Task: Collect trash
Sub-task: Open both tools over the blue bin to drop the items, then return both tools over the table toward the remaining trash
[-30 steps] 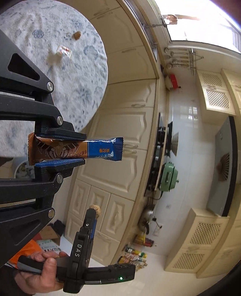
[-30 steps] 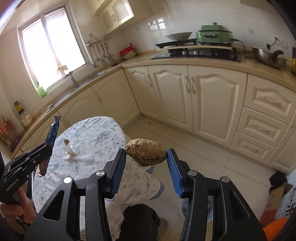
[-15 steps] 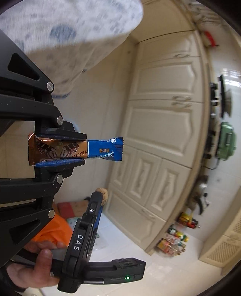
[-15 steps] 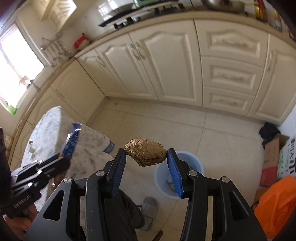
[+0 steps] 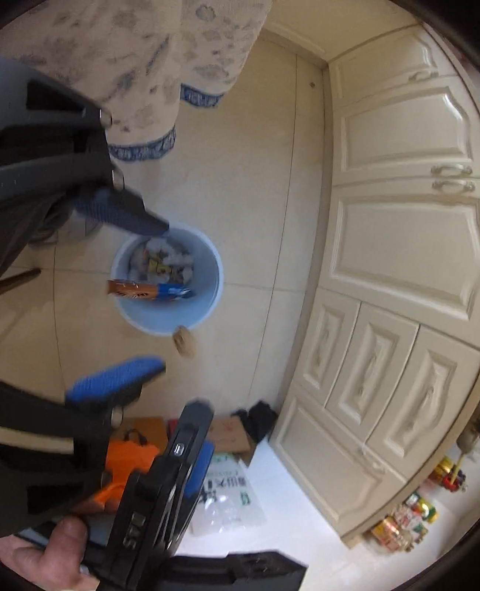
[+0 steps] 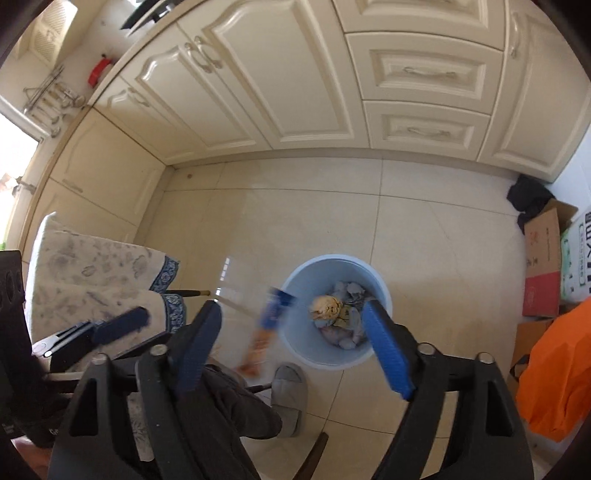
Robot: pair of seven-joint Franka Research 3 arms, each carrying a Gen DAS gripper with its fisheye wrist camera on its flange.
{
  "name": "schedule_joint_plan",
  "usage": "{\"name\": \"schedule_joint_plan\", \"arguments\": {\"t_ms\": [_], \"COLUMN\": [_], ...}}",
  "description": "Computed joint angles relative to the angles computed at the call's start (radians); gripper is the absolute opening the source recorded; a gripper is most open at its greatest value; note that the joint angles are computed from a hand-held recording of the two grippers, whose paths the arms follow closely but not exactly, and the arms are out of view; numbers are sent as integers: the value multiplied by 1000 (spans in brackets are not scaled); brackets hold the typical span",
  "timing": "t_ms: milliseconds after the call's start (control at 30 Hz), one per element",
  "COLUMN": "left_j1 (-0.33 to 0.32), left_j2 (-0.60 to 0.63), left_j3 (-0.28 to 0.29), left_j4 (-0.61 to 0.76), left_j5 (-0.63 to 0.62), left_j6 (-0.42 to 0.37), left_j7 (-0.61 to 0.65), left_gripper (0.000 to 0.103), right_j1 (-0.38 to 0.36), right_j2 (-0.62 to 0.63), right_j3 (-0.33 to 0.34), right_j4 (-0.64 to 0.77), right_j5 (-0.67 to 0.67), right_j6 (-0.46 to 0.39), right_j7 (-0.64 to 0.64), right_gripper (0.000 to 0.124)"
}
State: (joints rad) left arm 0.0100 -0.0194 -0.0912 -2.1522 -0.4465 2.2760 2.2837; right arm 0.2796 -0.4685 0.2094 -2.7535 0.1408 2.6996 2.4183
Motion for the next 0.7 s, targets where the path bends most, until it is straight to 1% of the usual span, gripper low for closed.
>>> {"name": "schedule_joint_plan", "arguments": {"t_ms": [33,100,167,200,233,400,500,567,600,633,700], "left_j1": [-4,-6,-7,-7,-8,-26,-42,-46,-49,-46,-45], "left_j2": [-1,-6,-19,-39,-56,-135,-190,-251,-273,-302,-353], "left_j3": [-5,-6,-3,-1,1,28,60,88,107,143,174], "left_j4": [2,8,9,-5,-13,-42,-57,-89,-94,-105,-127], "left_j5": [1,24,20,23,40,43,-3,-26,-40,-60,-83], "left_j6": [18,46,77,89,107,149,148,147,145,130,127], "left_j7": [-14,-47,-43,-41,-50,-36,-8,13,28,66,91], "left_gripper": [73,84,91,98,100,102,102,102,102,102,102], "right_j1": [0,-6,-19,-25,-27,-27,-26,-28,-28,-30,-29], "right_j2": [-3,-23,-39,-41,-48,-62,-75,-79,-80,-79,-70], "right_j3": [1,8,22,28,31,43,58,74,79,87,99], "right_j4": [-3,-13,-17,-11,-12,16,49,81,96,119,162], "right_j5": [2,-2,-15,-22,-25,-54,-81,-106,-118,-134,-161], "right_j6": [-1,-11,-33,-50,-57,-84,-108,-125,-131,-140,-153], "right_j7": [7,24,53,70,85,123,138,153,157,162,165], "right_gripper": [89,101,103,103,103,103,103,103,103,103,103]}}
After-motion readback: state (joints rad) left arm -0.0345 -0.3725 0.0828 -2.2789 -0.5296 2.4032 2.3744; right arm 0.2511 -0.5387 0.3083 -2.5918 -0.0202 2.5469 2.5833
